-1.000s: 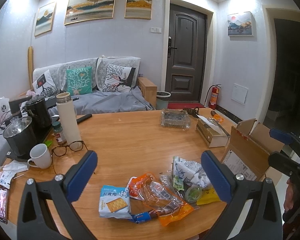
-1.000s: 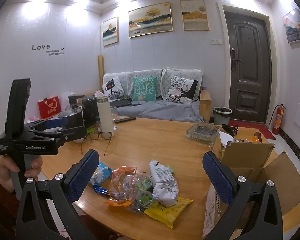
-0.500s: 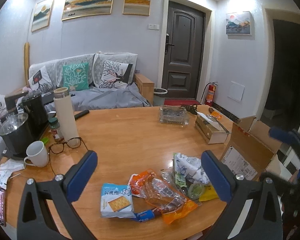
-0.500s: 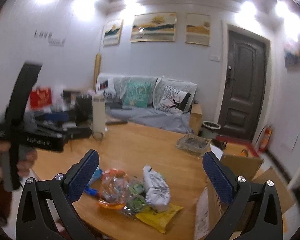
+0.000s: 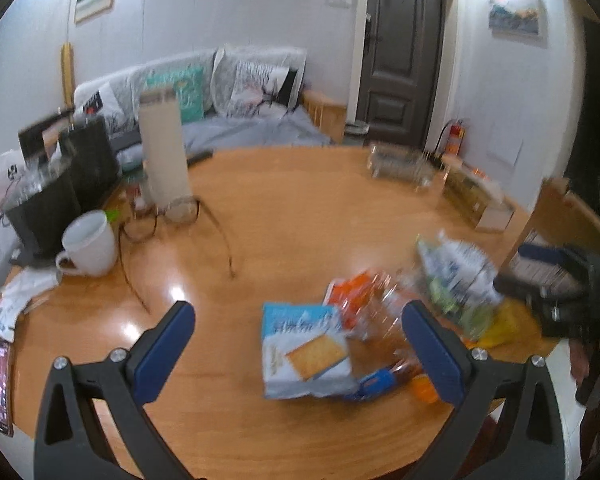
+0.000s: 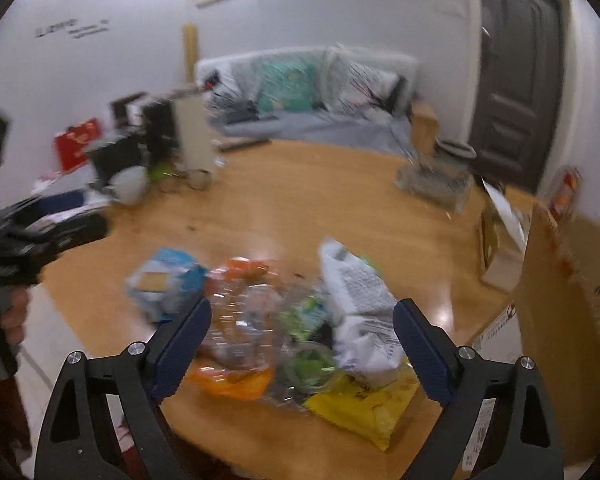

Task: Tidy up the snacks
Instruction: 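Grasp the blue cracker pack with the left tool while the right tool grasps the white printed bag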

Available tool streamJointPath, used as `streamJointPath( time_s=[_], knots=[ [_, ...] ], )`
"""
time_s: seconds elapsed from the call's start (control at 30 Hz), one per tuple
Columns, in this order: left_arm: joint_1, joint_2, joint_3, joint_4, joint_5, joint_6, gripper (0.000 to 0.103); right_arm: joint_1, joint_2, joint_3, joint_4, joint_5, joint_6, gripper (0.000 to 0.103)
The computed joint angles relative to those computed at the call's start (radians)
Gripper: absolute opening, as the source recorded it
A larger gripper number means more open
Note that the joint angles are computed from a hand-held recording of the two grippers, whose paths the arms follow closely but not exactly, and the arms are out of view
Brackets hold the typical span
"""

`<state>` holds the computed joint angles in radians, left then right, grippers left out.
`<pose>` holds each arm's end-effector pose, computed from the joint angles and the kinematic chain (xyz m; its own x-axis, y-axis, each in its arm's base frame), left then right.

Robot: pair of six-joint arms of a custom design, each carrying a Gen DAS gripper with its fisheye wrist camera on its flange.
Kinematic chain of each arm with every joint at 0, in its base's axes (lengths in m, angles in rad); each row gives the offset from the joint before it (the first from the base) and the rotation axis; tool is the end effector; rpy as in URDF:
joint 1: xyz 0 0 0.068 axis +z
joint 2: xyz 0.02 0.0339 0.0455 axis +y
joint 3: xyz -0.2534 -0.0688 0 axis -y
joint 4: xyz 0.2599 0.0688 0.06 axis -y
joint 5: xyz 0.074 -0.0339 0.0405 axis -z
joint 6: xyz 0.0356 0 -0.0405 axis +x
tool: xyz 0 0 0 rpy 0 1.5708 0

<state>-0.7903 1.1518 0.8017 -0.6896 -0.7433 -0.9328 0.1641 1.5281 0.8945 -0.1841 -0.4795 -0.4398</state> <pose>0.1806 -0.1482 0.2258 -0.5879 -0.2469 -0.7704 -0.3194 0.9458 -0.0593 0.3193 0.0695 0.1841 -0.4570 -0.4586 -0.7621 -0.7192 0.6946 0.0134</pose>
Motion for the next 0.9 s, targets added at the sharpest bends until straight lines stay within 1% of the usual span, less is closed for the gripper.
streamJointPath(
  time_s=[0.17,0.3,0.4,0.5,0.53,0.57,0.63,0.67,0.7,0.77,0.8,0.83,0.87,0.9],
  knots=[
    [0.07,0.029,-0.077,0.121,0.124,0.046,0.102,-0.001,0.21,0.132,0.013,0.053,0.019,0.089],
    [0.113,0.048,-0.117,0.212,0.206,0.076,0.102,0.0,0.316,0.211,0.022,0.064,0.041,0.089],
    [0.151,0.026,-0.176,0.332,0.286,0.118,0.102,-0.015,0.409,0.308,-0.034,0.027,0.041,0.089],
    [0.186,0.027,-0.216,0.411,0.352,0.125,0.102,-0.024,0.482,0.382,-0.1,-0.01,0.024,0.089],
    [0.197,0.032,-0.219,0.422,0.364,0.125,0.102,-0.027,0.505,0.405,-0.119,-0.02,0.025,0.089],
    [0.206,0.039,-0.22,0.428,0.374,0.124,0.102,-0.032,0.525,0.42,-0.136,-0.028,0.026,0.082],
    [0.223,0.067,-0.219,0.447,0.388,0.125,0.102,-0.05,0.559,0.454,-0.186,-0.092,0.031,0.07],
    [0.226,0.073,-0.223,0.459,0.396,0.129,0.102,-0.061,0.578,0.478,-0.218,-0.128,0.038,0.066],
    [0.231,0.077,-0.23,0.48,0.409,0.135,0.102,-0.07,0.589,0.492,-0.242,-0.158,0.039,0.057],
    [0.236,0.091,-0.234,0.509,0.422,0.143,0.102,-0.074,0.577,0.468,-0.222,-0.162,0.044,0.055],
    [0.238,0.107,-0.225,0.508,0.42,0.146,0.102,-0.074,0.565,0.451,-0.21,-0.166,0.032,0.049],
    [0.235,0.126,-0.213,0.504,0.409,0.144,0.098,-0.07,0.551,0.434,-0.199,-0.168,0.032,0.043],
    [0.237,0.14,-0.205,0.5,0.406,0.145,0.095,-0.068,0.537,0.415,-0.181,-0.161,0.042,0.042],
    [0.24,0.144,-0.204,0.494,0.409,0.143,0.089,-0.062,0.523,0.397,-0.161,-0.149,0.055,0.04]
  ],
)
